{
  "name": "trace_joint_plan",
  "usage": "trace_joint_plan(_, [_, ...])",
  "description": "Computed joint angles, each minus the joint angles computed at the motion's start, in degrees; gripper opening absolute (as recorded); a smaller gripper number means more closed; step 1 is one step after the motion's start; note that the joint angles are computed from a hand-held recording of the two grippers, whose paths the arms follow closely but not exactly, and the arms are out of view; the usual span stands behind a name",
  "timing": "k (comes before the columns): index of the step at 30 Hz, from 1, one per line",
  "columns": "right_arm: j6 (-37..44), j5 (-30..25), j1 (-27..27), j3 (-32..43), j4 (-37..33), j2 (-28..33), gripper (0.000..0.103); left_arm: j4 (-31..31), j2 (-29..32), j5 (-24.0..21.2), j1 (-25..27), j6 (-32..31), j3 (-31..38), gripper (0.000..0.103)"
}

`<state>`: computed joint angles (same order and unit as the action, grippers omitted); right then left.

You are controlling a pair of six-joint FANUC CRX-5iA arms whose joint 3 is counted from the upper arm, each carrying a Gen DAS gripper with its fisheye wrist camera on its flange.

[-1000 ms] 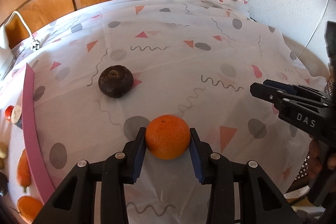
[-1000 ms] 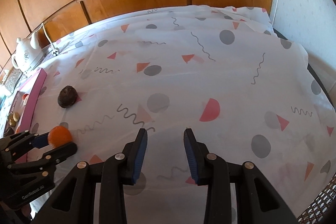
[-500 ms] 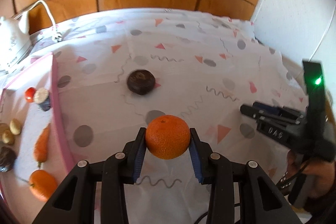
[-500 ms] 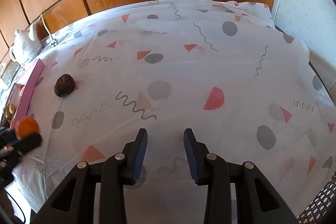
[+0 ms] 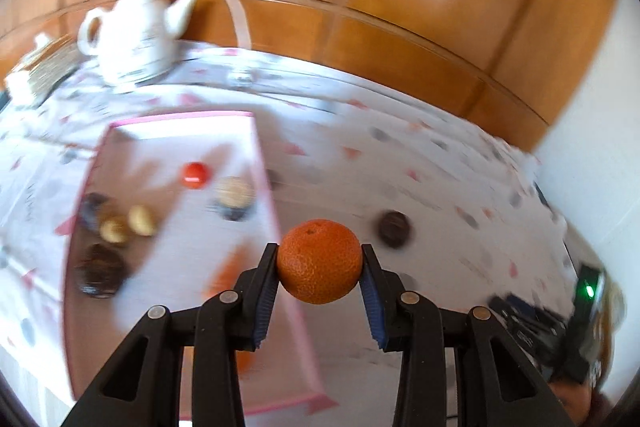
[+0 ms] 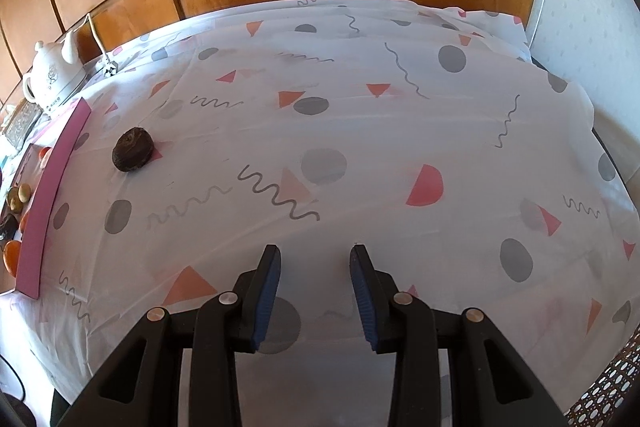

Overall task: Organize fruits
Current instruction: 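Carry the orange with the left gripper and release it in the tray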

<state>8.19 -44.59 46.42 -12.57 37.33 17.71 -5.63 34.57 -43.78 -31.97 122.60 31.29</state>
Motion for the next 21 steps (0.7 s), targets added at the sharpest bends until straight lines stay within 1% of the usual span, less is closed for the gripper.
trace_joint_plan(2, [0.2,-0.07,0.07,0.09,0.0,0.07,0.036,-0.52,-1.14,0.43,1.3,2.99,-1.88,0.039])
trace_joint_plan(4, [0.32,-0.18,0.07,0.26,-0.13,0.22,0.036,-1.56,-1.8,-0.25,2.56,5.84,-2.78,0.039])
trace_joint_plan(7, [0.35,-0.41,0.14,0.47,-0.13,0.38,0.036,-4.52,-1.51,-2.76,3.76,10.1,-1.66,0.039])
trace_joint_plan(9, [0.38,-0.53,0.18,0.55,-0.13,0.46,0.036,-9.14,-0.82,-5.53,3.47,12.91,0.76,0.039])
trace_joint_plan(10, [0.41,-0.56,0.18,0.61,-0.15,0.51,0.036,-11.16,-0.26,-7.0,3.3,13.82,2.18,0.039])
trace_joint_plan(16, [1.09,-1.22,0.31,1.13,-0.44,0.79,0.036,-16.55,1.54,-11.5,3.0,17.76,6.11,0.039])
trace_joint_plan(19, [1.29,-1.53,0.33,1.37,-0.59,0.95,0.036,-16.59,1.55,-11.73,3.14,18.86,6.07,0.04])
trace_joint_plan(20, [1.35,-1.65,0.33,1.53,-0.65,1.06,0.036,-16.71,1.62,-11.69,3.03,19.08,6.11,0.042])
trace_joint_plan(21, [1.4,-1.77,0.33,1.67,-0.72,1.16,0.036,-17.07,1.42,-11.46,2.89,19.39,5.83,0.047])
